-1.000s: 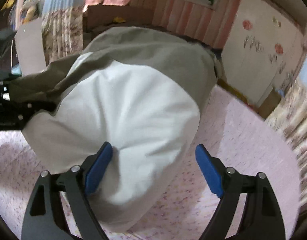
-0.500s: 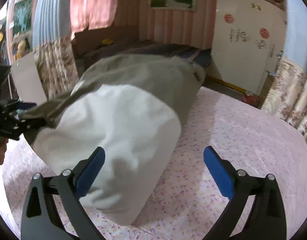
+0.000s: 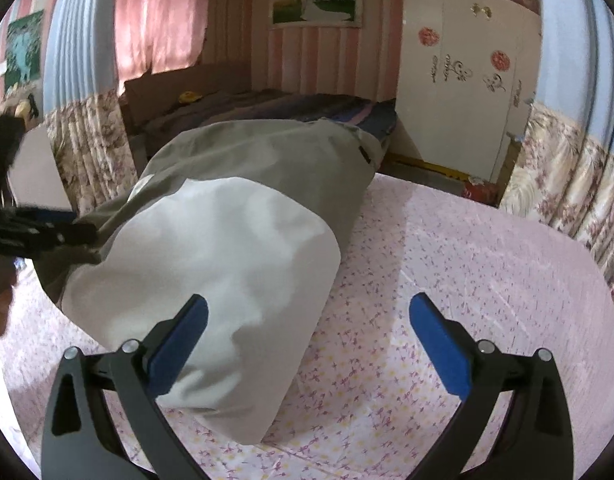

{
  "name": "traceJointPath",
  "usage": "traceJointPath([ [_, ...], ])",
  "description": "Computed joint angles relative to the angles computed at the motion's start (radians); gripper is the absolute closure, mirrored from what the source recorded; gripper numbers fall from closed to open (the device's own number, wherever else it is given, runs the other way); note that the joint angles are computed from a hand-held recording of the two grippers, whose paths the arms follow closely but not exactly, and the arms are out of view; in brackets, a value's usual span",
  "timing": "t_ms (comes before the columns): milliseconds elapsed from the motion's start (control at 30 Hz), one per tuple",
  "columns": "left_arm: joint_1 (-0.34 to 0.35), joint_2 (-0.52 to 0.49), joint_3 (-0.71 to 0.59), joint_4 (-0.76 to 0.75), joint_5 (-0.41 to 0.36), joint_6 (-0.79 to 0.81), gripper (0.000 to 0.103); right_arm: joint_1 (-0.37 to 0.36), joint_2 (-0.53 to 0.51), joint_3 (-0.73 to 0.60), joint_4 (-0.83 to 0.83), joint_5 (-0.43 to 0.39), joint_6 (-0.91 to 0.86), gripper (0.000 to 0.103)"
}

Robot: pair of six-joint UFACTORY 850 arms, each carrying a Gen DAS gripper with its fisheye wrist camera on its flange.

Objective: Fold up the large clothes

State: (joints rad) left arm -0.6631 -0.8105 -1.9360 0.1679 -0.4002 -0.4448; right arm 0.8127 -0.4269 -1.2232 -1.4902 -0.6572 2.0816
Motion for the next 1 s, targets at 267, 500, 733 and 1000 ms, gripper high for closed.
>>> traceJointPath([
  [267, 0.011, -0.064, -0.014, -0.172, 0.069, 0.107, 0.003, -0.022, -0.006, 0.011, -0.015, 0.076, 0.093, 0.002],
  [500, 0.036, -0.049, 0.078, -0.649, 0.142, 0.55, 0.003, -0.027, -0.037, -0.004, -0.032, 0.122, 0.13, 0.002],
  [733, 0.047, -0.002, 0.166, -0.904, 0.118, 0.843, 0.003, -0.03, -0.019, 0.021, -0.106, 0.185, 0.205, 0.002],
  [1000, 0.044, -0.063, 0.079, -0.923, 0.068, 0.862, 0.003, -0.076, -0.047, 0.017, -0.241, 0.312, 0.435, 0.002],
])
